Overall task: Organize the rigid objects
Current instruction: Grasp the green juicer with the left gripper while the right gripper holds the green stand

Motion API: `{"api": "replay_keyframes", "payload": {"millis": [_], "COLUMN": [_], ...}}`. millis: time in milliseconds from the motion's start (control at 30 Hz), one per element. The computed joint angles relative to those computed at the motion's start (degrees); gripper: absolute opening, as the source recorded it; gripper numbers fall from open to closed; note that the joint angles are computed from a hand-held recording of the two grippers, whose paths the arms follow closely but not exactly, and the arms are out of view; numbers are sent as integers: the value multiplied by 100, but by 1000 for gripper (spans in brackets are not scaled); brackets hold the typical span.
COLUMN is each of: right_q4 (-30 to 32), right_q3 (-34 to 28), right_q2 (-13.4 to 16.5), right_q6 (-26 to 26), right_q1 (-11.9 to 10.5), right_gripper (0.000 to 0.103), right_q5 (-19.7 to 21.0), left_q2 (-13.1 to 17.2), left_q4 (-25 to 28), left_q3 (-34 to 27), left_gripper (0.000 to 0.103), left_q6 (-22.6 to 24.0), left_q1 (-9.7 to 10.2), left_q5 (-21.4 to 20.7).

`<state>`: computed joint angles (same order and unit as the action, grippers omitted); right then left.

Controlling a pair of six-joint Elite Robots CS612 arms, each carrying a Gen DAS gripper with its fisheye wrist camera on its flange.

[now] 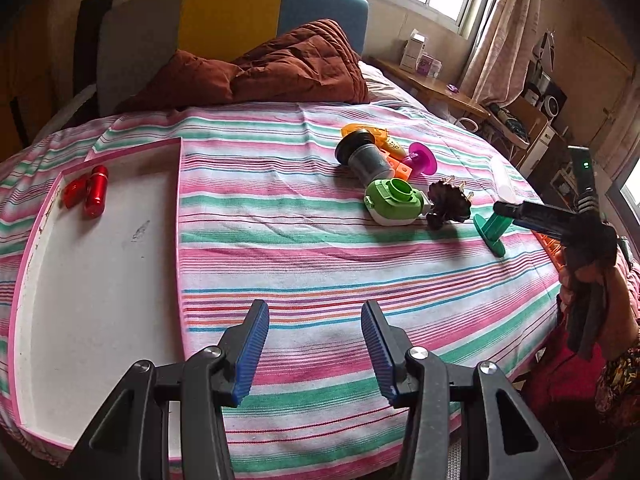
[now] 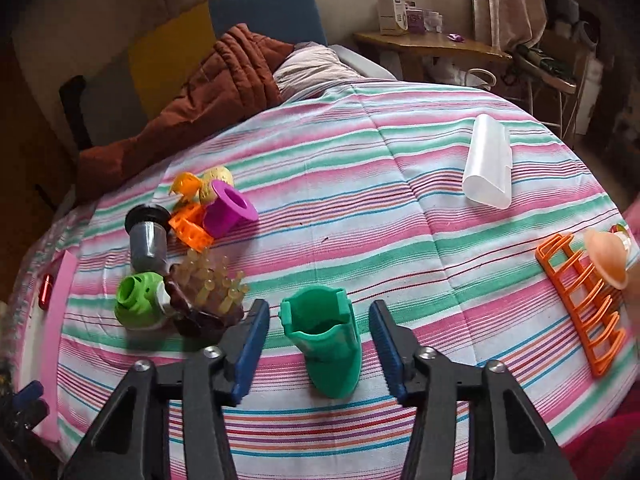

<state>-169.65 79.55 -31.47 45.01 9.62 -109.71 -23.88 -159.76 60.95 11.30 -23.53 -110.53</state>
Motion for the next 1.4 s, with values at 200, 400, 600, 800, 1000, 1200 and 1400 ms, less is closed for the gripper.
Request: {"api": "replay_keyframes", "payload": {"millis": [200,400,600,800,1000,1200,1400], "right_q4": [70,34,12,-75,-240,-216,-168], "right_q3": [3,-8,14,75,136,135,136], "right_q2": [12,-17,-25,-42,-58,-64,-61], "right_q6": [-63,-154,4,197,338,368,396], "right_q1": [-12,-1,-39,-96,-125,-120,-136], "right_gripper": [35,35,35,35,35,35,35], "right_q5": [80,309,507,708,859,837,885], "left_q2": [57,338,1067,1884,1354,1001,983], "left_q4": [136,396,1121,2794,2450,2064,1471], "left_q3": [-173,-786,-2258,-3991,-2878,-2124,-1966], "left_gripper": [48,49,57,57,60,60,60], "left_q6": [180,506,677,1399,2274,2157,2280], "left_q1": [-97,-251,-388,-473,-548,-540,-695], "left_q5": [-26,-179,-344,-842,-658,-823,-259]}}
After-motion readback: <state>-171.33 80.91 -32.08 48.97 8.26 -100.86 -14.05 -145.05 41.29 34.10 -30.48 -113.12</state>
